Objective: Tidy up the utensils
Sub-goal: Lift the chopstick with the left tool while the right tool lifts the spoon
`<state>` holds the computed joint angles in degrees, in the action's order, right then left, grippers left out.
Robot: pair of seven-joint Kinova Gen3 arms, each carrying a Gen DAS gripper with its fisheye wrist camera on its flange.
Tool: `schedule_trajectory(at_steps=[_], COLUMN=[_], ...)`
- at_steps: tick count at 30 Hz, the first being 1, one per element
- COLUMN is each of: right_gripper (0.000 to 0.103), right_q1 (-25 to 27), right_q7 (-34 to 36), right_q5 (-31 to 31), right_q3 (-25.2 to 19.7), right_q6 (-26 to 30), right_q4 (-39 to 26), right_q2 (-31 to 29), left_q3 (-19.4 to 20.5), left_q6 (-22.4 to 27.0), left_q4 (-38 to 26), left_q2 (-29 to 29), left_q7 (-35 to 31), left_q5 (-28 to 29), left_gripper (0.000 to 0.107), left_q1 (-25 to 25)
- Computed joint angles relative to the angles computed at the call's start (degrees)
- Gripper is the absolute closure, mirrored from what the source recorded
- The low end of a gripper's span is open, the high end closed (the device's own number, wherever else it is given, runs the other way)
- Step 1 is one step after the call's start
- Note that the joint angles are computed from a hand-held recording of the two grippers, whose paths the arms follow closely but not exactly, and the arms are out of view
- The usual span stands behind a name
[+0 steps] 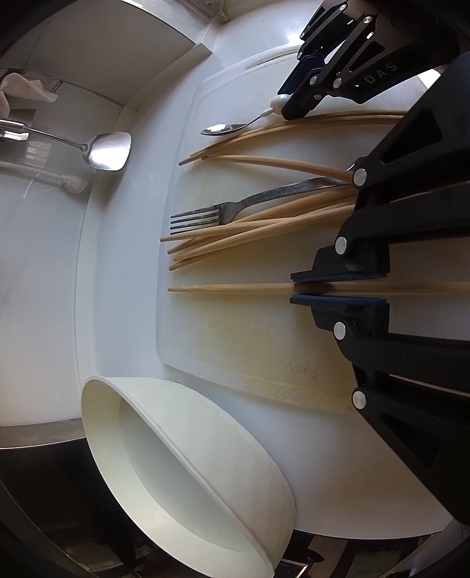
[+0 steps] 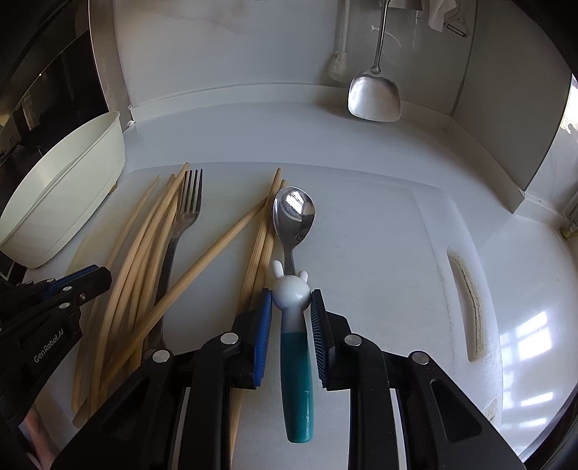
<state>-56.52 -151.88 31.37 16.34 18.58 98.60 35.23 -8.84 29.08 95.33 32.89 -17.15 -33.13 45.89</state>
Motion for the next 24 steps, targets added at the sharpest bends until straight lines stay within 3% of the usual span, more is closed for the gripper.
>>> schedule_trajectory(at_steps=[9, 19, 24], right_gripper=[0.082, 0.082, 0.083], right_q1=[1.4, 0.7, 5.8], right_q7=[1.5, 3.9, 8.2], right_q5=[-2.8, -4.7, -7.3], right_q3=[-0.4, 1.0, -4.5], right_q6=[-3.0, -3.9, -1.9], right_q4=[1.6, 2.4, 1.3], right_q2=[-0.9, -2.3, -2.7], left_q3=[-0.9, 0.9, 1.9], left_q6=[-1.8, 0.8, 2.1], left_q4=[1.6, 0.9, 0.5], left_q2=[-1.6, -2.9, -3.7], left_q7=[1.1, 0.6, 0.6], left_q5=[-0.5, -0.6, -0.6], left_gripper=[0.101, 0.101, 0.101], left_q1=[0.4, -0.8, -1.5])
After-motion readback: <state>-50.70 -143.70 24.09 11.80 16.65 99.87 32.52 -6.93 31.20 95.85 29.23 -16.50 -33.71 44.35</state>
